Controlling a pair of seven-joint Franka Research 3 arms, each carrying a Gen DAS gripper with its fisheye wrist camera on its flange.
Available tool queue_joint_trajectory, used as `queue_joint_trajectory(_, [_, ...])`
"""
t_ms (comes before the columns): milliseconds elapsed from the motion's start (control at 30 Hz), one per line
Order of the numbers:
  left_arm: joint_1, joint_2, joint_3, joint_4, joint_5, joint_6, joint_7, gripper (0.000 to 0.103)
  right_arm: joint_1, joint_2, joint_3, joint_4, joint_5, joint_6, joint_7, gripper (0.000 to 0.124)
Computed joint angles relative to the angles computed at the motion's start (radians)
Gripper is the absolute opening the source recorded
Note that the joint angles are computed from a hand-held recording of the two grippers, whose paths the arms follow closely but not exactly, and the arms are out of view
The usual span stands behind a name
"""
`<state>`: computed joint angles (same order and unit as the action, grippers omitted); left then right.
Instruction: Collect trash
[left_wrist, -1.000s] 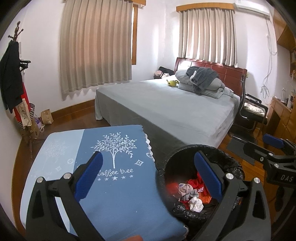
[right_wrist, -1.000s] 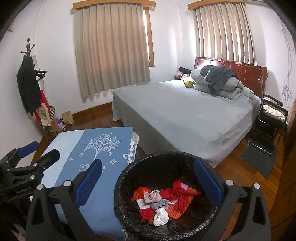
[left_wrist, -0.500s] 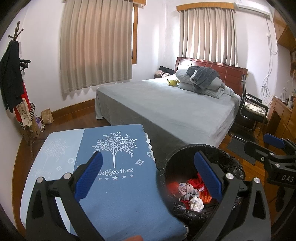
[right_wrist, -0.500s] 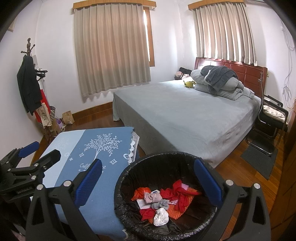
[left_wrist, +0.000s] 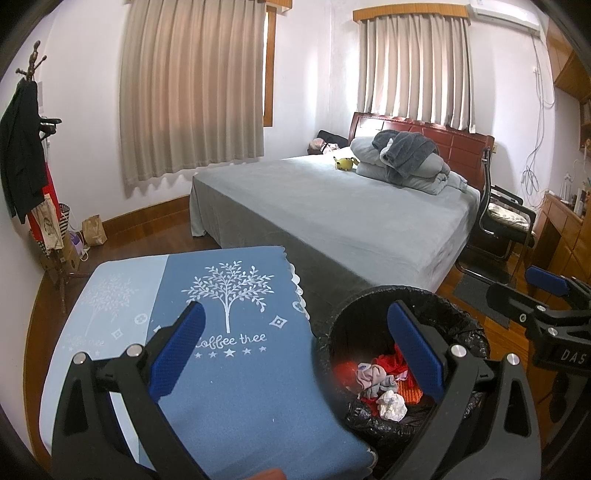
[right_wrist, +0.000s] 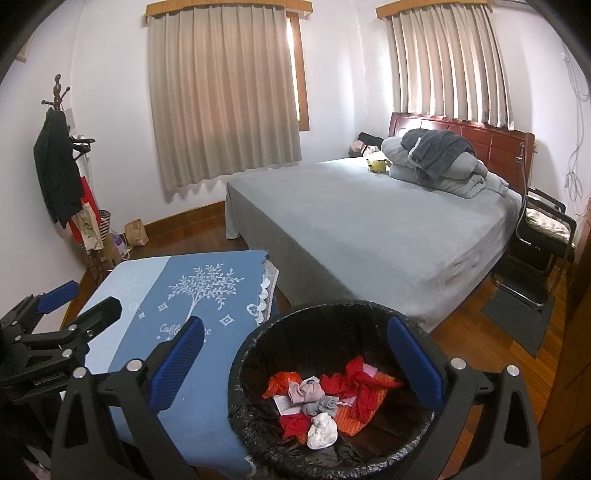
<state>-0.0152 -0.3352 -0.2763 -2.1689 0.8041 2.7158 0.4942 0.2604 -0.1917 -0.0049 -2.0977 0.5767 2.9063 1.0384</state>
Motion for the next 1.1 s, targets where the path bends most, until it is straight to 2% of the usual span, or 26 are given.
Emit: queue_joint_trajectory(1100, [-0.013,0.017,-0.002,-0.008,0.006,-0.004,-0.024,0.096,-0.002,0.013,0.000,-0.008,0.012,-0.005,-0.017,0.097])
